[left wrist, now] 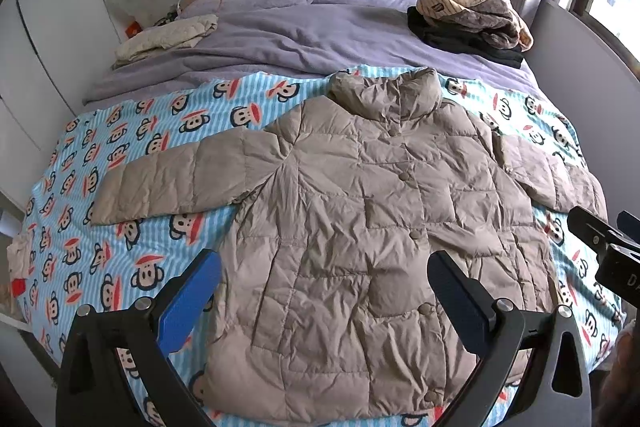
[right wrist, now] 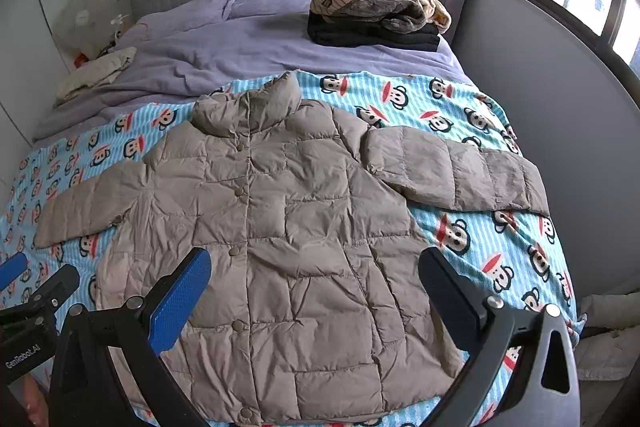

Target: Fold large clothes

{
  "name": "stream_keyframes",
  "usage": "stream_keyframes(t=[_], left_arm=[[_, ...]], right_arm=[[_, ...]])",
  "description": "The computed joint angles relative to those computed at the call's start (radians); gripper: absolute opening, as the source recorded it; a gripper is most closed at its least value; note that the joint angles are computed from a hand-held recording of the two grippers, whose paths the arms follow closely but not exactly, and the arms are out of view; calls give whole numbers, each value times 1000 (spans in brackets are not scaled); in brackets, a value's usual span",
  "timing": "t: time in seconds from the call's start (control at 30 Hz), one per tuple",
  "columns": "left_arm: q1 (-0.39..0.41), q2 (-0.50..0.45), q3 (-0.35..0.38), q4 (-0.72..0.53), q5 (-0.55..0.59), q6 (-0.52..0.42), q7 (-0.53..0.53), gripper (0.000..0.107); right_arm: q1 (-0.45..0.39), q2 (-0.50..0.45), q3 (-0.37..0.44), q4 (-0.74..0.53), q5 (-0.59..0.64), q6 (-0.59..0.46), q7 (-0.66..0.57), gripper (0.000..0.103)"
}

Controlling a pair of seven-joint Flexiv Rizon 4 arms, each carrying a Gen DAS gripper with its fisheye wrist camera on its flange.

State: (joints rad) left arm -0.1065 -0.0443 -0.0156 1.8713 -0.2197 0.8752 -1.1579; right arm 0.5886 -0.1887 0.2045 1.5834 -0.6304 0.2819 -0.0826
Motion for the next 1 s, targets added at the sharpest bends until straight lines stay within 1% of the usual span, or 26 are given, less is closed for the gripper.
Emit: stream_keyframes(t=[0.13, 1.0], left_arm=[[1, -3, 1, -4, 16, 0, -3, 103], [9, -16, 4, -12, 20, -7, -11, 103]], right_arm=[[0, -1, 1, 0, 0, 1, 1, 103], [4, -12, -3, -6, 4, 6, 0, 103]])
